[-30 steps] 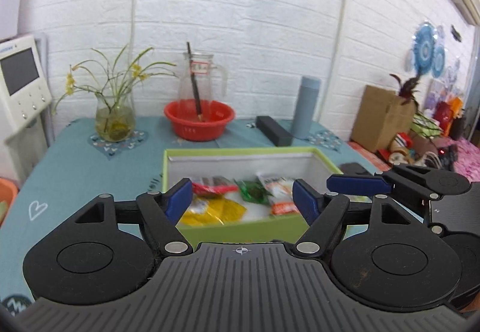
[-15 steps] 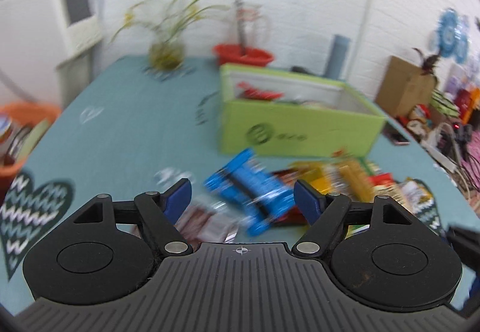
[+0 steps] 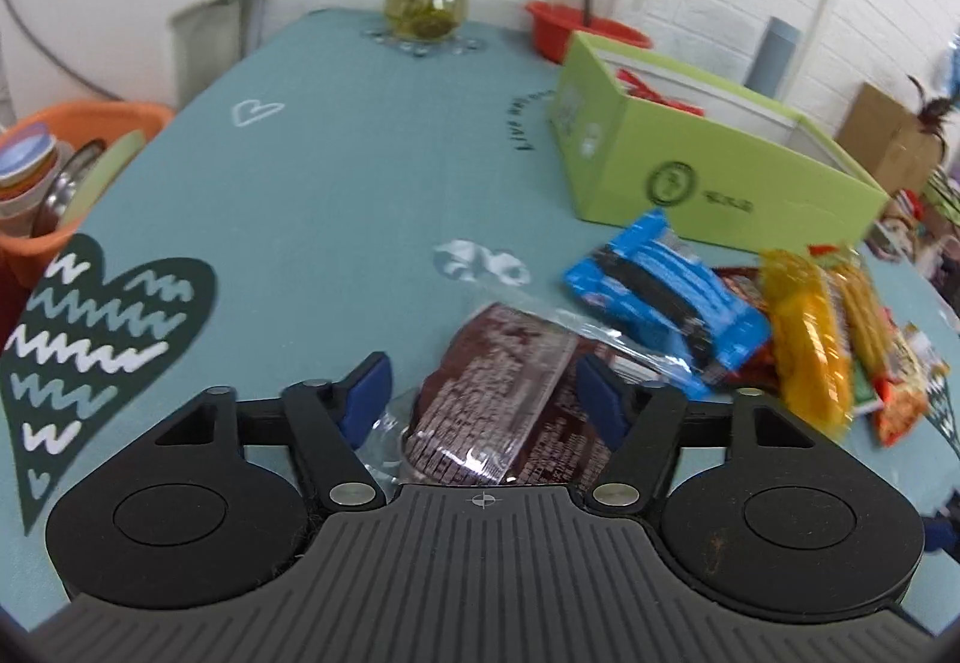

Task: Organize snacks
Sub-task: 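Grasp the brown-wrapped bread packet with the left tool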

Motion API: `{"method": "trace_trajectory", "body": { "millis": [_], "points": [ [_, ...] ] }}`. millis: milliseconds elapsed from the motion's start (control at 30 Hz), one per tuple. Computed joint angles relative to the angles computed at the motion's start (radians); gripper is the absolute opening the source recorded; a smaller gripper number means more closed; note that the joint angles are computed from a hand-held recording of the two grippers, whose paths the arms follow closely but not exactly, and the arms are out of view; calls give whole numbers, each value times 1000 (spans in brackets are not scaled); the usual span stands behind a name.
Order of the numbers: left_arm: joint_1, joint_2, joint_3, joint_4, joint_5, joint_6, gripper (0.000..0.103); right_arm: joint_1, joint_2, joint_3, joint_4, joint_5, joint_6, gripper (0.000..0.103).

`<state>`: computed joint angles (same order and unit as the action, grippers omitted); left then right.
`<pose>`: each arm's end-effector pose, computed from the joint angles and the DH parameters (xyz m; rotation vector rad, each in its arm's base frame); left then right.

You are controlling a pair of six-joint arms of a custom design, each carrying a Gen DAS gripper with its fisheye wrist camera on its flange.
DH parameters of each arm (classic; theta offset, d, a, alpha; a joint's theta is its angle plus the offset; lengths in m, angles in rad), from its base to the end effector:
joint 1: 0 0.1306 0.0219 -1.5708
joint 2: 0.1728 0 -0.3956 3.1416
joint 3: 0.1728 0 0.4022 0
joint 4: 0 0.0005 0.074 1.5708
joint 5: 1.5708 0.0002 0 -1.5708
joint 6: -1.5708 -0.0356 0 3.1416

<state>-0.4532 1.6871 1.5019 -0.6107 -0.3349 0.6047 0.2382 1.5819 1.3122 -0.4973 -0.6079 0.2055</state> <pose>0.5490 -0.2549 0.3587 -0.3337 2.2913 -0.1386 0.5357 0.1505 0.3406 -0.7892 2.1330 0.7227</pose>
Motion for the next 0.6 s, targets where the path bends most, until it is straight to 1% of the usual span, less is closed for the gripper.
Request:
{"method": "trace_trajectory", "body": {
  "millis": [100,167,233,333,400,433,467,500,533,567,600],
  "points": [
    [-27,-24,-29,5,50,22,39,5,13,15,-12,7,-1,92],
    [-50,-46,-64,30,84,47,39,6,22,23,-22,-1,3,92],
    [-77,-68,-101,54,97,101,40,9,30,28,-34,1,10,92],
    [-106,-91,-132,69,99,127,41,11,35,32,-55,6,34,92],
    [-106,-108,-149,82,81,143,46,11,34,34,-58,11,48,92],
    [-102,-112,-153,83,66,143,51,11,34,35,-55,13,48,92],
    [-99,-114,-154,76,52,151,52,12,35,37,-49,12,43,92],
    [-92,-112,-152,67,54,160,52,13,42,42,-46,7,37,92],
    [-87,-112,-155,70,72,164,51,16,50,49,-50,4,37,92],
    [-80,-113,-163,84,104,165,50,22,58,55,-56,4,42,92],
    [-80,-115,-172,105,117,157,49,27,63,56,-56,3,50,92]
  ]
}}
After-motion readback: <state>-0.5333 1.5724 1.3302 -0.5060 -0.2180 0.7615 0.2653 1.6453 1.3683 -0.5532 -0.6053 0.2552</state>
